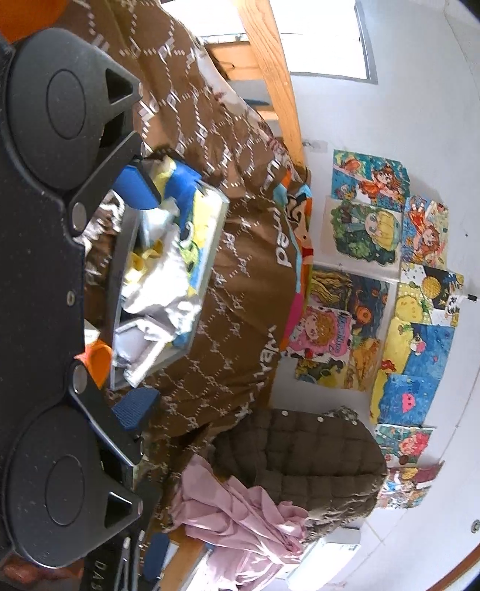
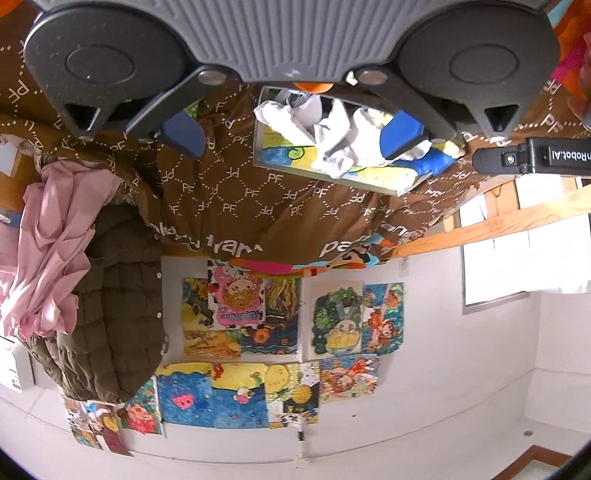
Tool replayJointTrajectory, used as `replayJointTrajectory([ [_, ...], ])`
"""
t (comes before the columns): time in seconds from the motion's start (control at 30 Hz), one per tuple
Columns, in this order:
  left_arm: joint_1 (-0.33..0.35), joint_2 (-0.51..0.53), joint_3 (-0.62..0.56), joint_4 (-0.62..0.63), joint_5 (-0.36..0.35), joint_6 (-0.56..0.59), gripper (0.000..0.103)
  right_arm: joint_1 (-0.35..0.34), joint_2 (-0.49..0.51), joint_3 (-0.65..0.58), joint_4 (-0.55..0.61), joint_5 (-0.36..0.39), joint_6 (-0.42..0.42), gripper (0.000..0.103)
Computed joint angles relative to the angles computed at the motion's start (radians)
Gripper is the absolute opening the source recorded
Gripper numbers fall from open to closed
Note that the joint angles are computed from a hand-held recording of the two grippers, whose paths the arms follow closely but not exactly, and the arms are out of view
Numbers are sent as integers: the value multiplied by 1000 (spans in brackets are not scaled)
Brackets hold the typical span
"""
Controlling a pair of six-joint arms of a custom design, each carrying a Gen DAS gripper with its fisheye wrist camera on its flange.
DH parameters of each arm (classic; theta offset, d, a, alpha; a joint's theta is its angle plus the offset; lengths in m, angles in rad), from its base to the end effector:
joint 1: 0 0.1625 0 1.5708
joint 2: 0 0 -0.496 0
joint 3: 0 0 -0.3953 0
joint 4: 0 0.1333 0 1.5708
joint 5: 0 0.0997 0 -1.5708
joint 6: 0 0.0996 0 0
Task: Organize soft objects
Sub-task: 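Move both tools toward the beige drawstring pouch and orange band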
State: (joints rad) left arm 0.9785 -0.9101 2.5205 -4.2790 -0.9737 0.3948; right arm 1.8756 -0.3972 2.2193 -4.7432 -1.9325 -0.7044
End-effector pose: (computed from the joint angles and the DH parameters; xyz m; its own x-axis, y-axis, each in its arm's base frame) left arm -0.0704 -0.4437 0.2104 -0.7934 0.1882 -0.5788 0.6061 0.3310 -0.7232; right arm 0.2351 -0.4206 0.0484 -0.7163 -0.0980 0.6909 -0.6949 0.1905 -0.6934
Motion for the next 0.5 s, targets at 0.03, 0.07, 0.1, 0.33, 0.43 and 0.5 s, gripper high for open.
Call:
replayJointTrajectory([
  [0.03,-2,-4,10,-1,12,-4,102,3,2,5,-1,0,-2,103],
  [0.07,-5,-9,22,0,25,-13,102,8,7,10,-4,-3,-4,103],
  [0.1,-8,-17,35,9,40,-27,102,11,12,14,-7,-6,-7,103],
  [0.33,-26,-82,101,107,122,-146,102,32,40,40,-12,-21,-17,103],
  [0.43,-29,-104,125,151,150,-191,102,39,50,48,0,-29,-13,103],
  [0.5,-31,-115,136,179,168,-217,102,45,56,53,9,-33,-12,103],
])
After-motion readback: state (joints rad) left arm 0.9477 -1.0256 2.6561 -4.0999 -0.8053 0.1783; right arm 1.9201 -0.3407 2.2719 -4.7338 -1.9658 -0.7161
